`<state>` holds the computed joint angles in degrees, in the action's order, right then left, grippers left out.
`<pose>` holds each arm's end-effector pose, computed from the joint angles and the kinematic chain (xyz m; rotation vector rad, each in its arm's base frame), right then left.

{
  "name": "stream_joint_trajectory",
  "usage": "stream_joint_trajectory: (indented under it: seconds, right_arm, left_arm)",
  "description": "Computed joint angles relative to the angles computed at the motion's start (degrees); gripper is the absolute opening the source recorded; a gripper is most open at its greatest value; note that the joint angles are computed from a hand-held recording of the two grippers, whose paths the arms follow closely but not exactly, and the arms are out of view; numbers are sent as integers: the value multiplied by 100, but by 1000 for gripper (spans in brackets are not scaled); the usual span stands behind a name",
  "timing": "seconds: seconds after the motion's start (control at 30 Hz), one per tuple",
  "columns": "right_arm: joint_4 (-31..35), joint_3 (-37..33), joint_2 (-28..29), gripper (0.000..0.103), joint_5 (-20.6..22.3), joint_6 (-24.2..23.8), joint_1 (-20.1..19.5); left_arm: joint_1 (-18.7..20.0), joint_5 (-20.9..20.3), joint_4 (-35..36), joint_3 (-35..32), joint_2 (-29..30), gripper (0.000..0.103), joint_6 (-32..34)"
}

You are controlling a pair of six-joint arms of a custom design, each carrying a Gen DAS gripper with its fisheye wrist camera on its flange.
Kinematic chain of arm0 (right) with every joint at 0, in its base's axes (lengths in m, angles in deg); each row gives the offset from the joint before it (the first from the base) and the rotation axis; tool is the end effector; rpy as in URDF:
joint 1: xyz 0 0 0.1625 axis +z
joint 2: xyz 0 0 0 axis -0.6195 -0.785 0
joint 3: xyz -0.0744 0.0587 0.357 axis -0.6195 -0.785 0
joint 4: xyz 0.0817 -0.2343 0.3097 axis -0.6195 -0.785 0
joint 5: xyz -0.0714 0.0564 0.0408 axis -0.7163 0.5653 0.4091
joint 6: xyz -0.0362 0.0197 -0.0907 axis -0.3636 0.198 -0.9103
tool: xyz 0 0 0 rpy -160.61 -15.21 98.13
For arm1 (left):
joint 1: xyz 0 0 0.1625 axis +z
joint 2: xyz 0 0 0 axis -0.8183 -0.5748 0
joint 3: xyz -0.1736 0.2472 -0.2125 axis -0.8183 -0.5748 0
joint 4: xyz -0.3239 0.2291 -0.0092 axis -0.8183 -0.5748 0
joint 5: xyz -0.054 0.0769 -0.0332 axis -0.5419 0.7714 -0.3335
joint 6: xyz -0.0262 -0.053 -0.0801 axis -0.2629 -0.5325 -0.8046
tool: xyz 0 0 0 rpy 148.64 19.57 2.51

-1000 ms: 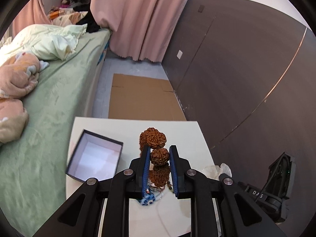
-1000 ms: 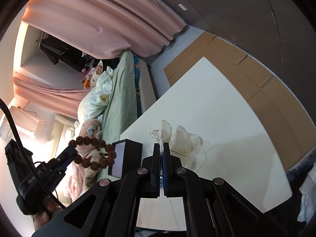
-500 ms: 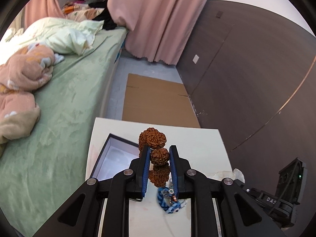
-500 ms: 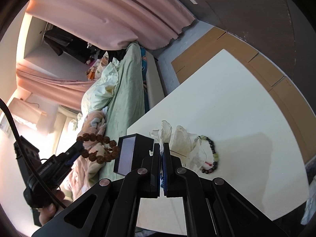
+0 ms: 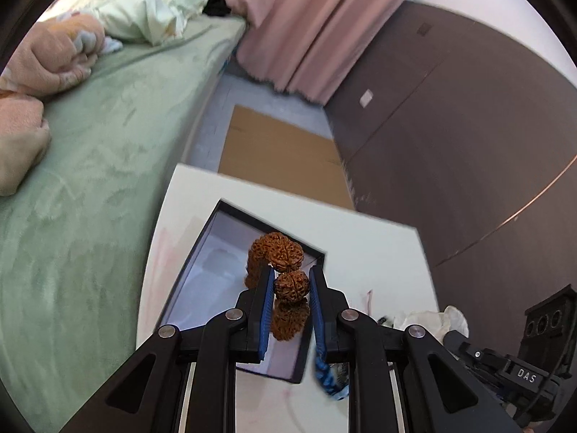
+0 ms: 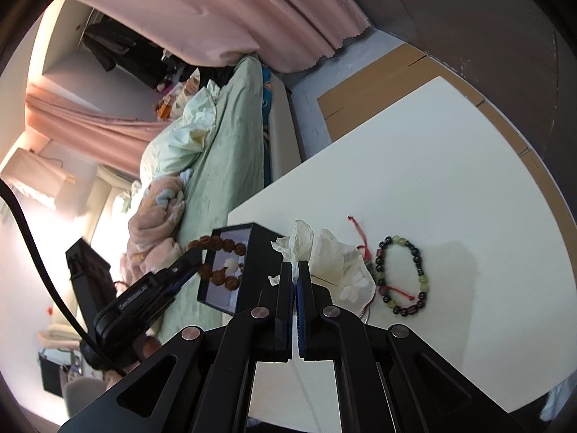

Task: Organize jewelry
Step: 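Carry the brown bracelet into the black box and open the left tool while right holds pouch, then lower the white pouch into the black box and open the right tool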

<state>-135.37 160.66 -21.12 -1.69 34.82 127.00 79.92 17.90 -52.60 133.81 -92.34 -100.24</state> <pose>0.1273 -0.4506 0.3703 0.3356 -3.0704 0.5476 -0.4220 -0.4273 0.1400 -0.2197 2.5360 -1.0521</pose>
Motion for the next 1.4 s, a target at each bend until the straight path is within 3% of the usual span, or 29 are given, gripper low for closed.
stream_joint_trajectory:
  seconds: [0.13,0.23,0.3,0.37,0.67,0.8,0.87,0.9,0.93,1.0,1.4]
  right_arm:
    - [-74,90,92,3,-83,-60,166]
    - [-172,111,207,3,-8,-96,292]
    - [-270,139,281,3,90,-101,345]
    - [-418,198,343,3,184,-94,414]
    - [-991,380,692,3,740,-20,644]
    - [-1251,429,866,5,950,-25,795]
    - [-1402,390,1031,32,804,-140,978]
    - [-1377,340,1117,68,758,-152,1020]
    - [-1330,295,1190,87,745,-117,1027]
    - [-1403,352,1173,87,678,36,974]
    - [-993,307,217,87,109,104,468]
  left_arm:
    - [-10,154,769,-30,-184,24,-374]
    - [-5,51,263,374,-540,31,-451]
    - [-45,137,389,430,-641,48,-598]
    - [-99,247,508,475,-730,57,-714]
    - [-149,384,556,827,-1212,62,-1005]
    - [-192,438,534,1048,-1455,81,-1261]
    - [-231,516,624,1076,-1515,86,-1359]
    - [-246,542,609,1093,-1534,89,-1351]
    - [-263,563,578,1116,-1554,90,-1334]
    - [-295,584,475,1139,-1552,95,-1291]
    - [-374,293,-412,752,-758,99,-363]
